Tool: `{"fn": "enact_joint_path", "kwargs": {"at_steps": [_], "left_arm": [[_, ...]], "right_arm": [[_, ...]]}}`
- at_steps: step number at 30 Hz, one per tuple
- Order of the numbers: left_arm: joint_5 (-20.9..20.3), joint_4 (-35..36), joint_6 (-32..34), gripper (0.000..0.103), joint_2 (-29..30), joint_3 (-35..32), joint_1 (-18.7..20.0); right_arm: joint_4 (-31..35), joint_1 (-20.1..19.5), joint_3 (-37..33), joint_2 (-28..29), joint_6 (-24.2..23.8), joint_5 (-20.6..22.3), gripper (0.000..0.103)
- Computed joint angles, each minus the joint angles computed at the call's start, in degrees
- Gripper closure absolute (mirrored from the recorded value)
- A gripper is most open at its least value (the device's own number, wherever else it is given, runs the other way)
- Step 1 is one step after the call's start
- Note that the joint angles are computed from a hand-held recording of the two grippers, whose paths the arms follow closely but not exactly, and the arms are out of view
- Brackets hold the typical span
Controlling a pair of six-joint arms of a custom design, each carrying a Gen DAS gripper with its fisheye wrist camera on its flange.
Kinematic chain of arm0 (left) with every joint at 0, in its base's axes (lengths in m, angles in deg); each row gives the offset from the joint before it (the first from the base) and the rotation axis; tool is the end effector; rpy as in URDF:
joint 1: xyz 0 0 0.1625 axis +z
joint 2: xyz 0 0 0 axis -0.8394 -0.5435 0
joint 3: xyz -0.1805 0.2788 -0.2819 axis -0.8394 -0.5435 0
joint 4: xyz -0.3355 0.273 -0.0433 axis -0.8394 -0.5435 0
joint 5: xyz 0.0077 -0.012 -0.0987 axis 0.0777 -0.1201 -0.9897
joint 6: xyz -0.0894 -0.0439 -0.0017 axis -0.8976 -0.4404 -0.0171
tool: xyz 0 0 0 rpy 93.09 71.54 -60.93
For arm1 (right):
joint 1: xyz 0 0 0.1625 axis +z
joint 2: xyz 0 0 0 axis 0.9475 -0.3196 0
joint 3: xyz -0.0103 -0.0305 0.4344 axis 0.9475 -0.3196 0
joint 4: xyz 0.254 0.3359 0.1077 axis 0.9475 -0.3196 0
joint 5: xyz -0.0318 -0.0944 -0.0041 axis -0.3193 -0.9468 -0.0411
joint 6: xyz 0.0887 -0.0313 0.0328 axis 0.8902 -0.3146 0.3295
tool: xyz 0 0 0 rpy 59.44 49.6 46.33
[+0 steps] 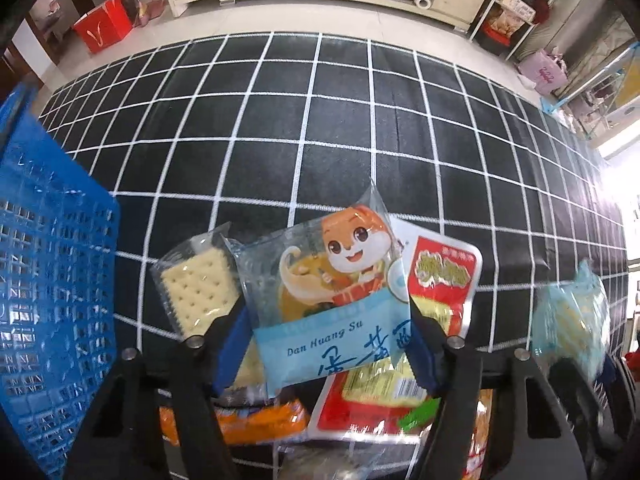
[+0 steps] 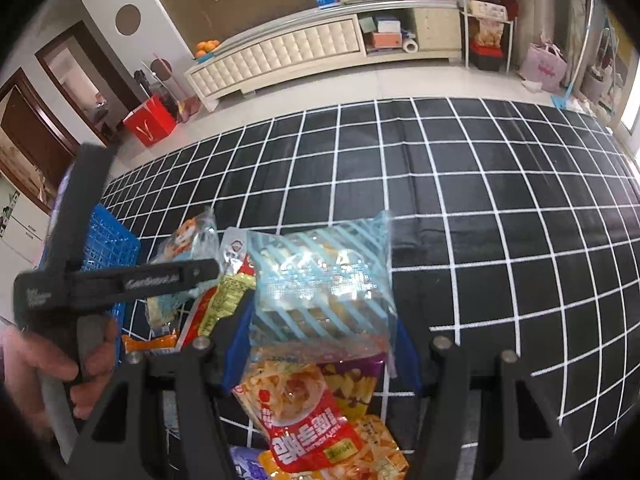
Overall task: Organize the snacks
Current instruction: 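Lower the Dan Huang Su bag into the basket with the left tool while the right carries its bag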
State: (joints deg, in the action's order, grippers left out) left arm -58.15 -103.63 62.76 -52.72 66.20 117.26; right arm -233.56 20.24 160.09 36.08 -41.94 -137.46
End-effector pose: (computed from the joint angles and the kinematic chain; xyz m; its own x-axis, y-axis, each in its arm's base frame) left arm -0.2795 -0.8810 0.0270 -0.7495 0.1932 -0.6332 0.2859 0.9571 -0.0464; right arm 0.1076 -0.7648 0.2653 -0.8761 0.1273 0.4650 -0.1494 0.8453 -0.5130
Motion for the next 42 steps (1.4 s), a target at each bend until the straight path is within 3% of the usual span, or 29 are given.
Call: {"fn": "enact_joint_path", "kwargs": {"at_steps": [6,9,14,24,30,36,42], "left_arm": [[0.2,-13.87,5.15,0.037,-12.81,20.97,-2.01],[-0.68,-19.36,8.49,0.037,-18.31,28.31,-3.07],[-0.97,-25.22,12.41,0.037,-24.62,35.85,-4.78],[-4.12,-30.55,16.11,0.037,-34.92,43.72,-5.75],[-2.13,-31.98,19.48,0.037,-40.38,46.47,-4.35],[1.16,-31.26,23.31,0.037,-41.79,44.88,-2.32],[1.48,-28.35,25.05,0.037,-39.74,40.0,-0.2]], "right_arm": [[-1.32,2.46,1.16,-0.35,-0.8,-2.23,0.037],[-1.61,4.15,1.76,-0.96,0.1,-2.52,0.037],[-2.9,8.63,1.8,-0.86,-1.47,-6.54,0.037],[-3.3,15.07,1.0,0.06,-0.1,-8.79,0.037],[-2.6,17.48,-2.55,3.86,-0.59,-8.44,0.037],[-0.69,19.05,-8.27,9.6,-1.23,-7.45,0.037],[4.33,18.85,-15.08,14.93,-0.05,-6.11,0.037]]}}
